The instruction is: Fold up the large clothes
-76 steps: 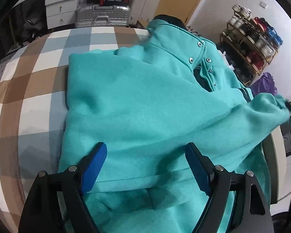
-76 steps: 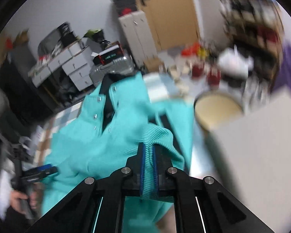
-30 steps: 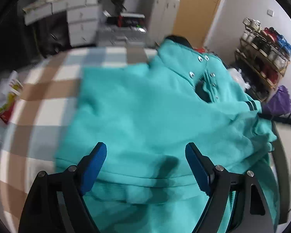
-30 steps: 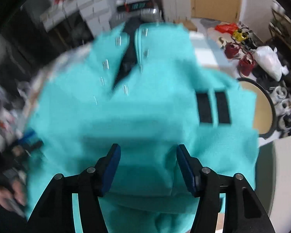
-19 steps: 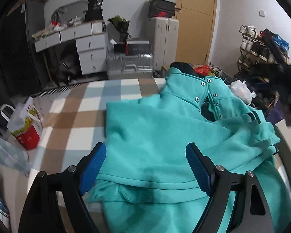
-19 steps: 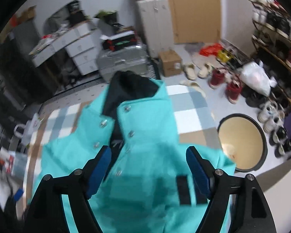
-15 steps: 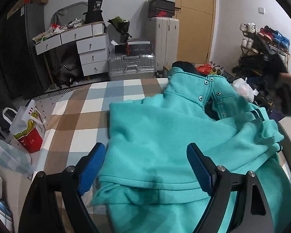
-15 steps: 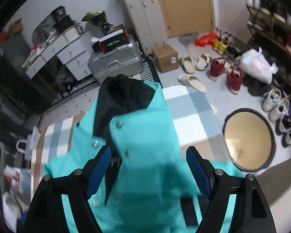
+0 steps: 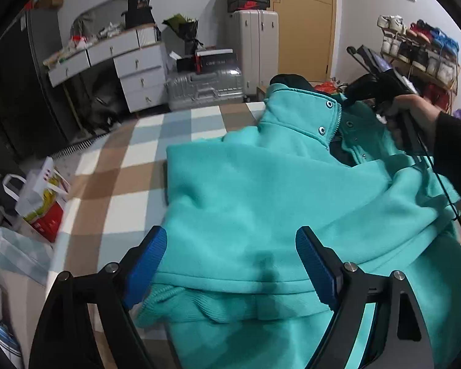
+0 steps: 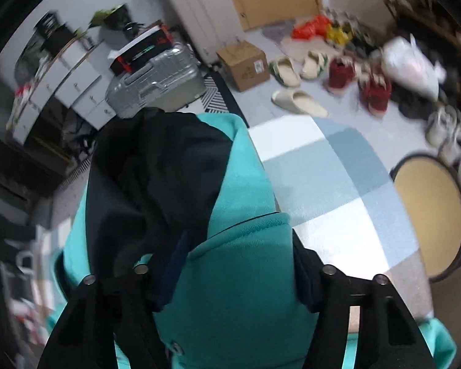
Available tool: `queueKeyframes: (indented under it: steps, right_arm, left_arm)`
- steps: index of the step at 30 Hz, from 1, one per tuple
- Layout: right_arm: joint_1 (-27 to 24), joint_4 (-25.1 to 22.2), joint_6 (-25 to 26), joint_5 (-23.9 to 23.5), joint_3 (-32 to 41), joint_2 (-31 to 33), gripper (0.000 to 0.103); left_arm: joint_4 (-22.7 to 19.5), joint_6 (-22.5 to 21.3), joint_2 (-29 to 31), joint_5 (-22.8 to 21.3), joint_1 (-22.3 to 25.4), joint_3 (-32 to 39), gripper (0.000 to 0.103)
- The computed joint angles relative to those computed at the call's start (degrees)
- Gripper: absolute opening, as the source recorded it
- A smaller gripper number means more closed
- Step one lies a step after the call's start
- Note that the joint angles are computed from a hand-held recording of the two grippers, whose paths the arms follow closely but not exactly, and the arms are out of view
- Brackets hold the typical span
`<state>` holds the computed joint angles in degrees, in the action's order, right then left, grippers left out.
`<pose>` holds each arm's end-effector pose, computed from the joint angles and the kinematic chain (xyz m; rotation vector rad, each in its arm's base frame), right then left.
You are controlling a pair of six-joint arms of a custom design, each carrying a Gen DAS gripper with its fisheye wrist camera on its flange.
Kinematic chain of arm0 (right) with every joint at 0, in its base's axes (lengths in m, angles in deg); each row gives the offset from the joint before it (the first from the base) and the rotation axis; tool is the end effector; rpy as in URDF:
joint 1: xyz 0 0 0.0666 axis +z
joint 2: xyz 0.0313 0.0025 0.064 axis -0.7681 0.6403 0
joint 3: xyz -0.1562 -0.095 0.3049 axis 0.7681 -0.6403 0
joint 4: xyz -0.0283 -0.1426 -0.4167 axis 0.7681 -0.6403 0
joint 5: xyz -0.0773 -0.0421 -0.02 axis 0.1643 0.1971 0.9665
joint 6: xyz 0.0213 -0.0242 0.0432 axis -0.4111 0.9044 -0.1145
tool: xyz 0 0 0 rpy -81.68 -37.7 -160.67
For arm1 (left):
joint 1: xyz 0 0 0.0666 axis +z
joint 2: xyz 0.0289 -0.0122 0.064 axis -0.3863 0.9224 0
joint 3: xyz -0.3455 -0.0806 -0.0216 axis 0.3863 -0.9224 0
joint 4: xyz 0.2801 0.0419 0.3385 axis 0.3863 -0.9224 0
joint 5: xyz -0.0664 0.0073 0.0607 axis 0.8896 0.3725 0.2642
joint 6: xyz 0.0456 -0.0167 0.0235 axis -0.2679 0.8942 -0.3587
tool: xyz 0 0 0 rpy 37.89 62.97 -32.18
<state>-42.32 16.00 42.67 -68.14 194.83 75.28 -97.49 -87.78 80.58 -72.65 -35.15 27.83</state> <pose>0.7466 0.1056 0.3756 0.3105 2.6125 0.2934 0.4461 -0.0959 0.3811 0.1906 2.3442 -0.0249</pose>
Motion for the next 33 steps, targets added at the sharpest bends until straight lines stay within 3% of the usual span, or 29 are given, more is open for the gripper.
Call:
queueKeyframes:
  steps: [1,3,6,9,13,18,22,24,29,31,33]
  right_arm:
    - [0.3,1.8,1.9,0.1,-2.7,-1.8,0.029]
    - [0.9,5.6,6.2,0.6,-8.7,-6.2,0.019]
    - [2.4,13.0,14.7,-0.7,-21.2,-15.8,0.017]
    - [4.7,15.7,20.6,-1.4,-31.2,-24.1,0.016]
    - [7.7,17.2,23.3,-2.7,-43.6,-33.9,0.016]
    - [7.0,19.1,16.8,-10.3,-53.2,-41.9,0.017]
    - [5.8,23.4,9.4,-15.3,-59.7,-46.7,0.017]
    - [4.6,26.6,4.4,-18.3,-61.6,-47.1,0.017]
    - [3.0,37.0,-2.8,-22.7,-67.1,-48.8,0.018]
    - [3.3,38.8,-2.3,-21.9,-68.4,-49.1,0.018]
    - [3.3,40.4,-1.3,-21.3,-69.7,-50.1,0.018]
  left_arm:
    - [-0.1,0.0,0.0,-0.2,-0.1,0.0,0.083]
    - [-0.4,0.3,0.0,0.3,0.0,0.1,0.083]
    - [-0.4,1.3,-0.4,0.5,0.2,0.1,0.083]
    - [-0.4,2.5,-1.0,1.0,0.4,0.2,0.083]
    - [-0.6,2.5,-1.0,1.7,0.8,1.3,0.083]
    - [-3.7,3.1,4.0,6.9,1.6,9.1,0.083]
    - [-8.8,0.5,13.6,9.0,-0.7,23.2,0.083]
    - [-15.5,-2.2,22.1,9.4,-2.5,34.8,0.083]
    - [-27.3,-4.4,42.7,-2.7,-7.0,61.3,0.083]
    - [-32.7,-5.2,52.0,-4.7,-8.1,73.5,0.083]
    - [-35.1,-6.2,58.5,-6.9,-9.1,81.7,0.083]
